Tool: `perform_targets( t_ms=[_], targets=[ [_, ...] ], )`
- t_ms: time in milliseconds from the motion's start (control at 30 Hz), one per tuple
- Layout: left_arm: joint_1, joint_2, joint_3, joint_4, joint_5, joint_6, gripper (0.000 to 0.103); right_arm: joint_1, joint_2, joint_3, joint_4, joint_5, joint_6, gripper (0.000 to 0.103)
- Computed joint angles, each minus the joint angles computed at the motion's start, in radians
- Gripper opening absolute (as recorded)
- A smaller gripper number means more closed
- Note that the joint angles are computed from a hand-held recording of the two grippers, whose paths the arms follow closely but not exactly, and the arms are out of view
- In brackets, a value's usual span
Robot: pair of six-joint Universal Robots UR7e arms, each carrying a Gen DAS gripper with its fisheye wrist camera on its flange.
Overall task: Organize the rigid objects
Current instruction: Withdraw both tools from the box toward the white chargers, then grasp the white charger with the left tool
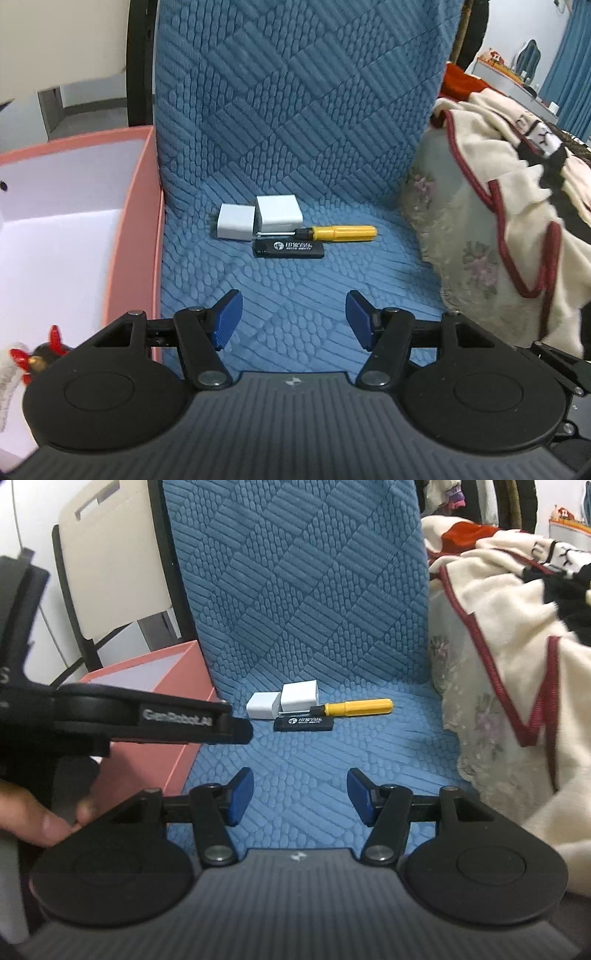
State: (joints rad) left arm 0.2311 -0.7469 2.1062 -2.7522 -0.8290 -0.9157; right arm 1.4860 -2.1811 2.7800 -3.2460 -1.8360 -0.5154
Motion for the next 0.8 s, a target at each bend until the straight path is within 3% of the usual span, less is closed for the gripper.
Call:
perform_targets(
  t_ms=[233, 400, 600, 800],
  targets=[
    [0.057, 0.050, -0.034, -0.047, 0.004, 0.045, 0.067, -0.078, 0.046, -0.030, -0.006, 0.073, -0.004, 0.060],
    [0.096, 0.078, -0.082, -0.039, 0.007, 0.138, 0.067, -0.132, 0.118, -0.065, -0.037, 0.119, 0.012, 0.060],
    [0.140, 0.101, -0.142, -0.023, 0.016, 0.255, 0.067, -0.083, 0.290, -0.101, -0.166, 0.042, -0.003, 0.060],
    [0.191, 0.116, -0.197, -0.006, 0.028, 0.318, 0.067, -0.066, 0.395, -0.117, -0.251, 0.029, -0.006, 0.063]
  ],
)
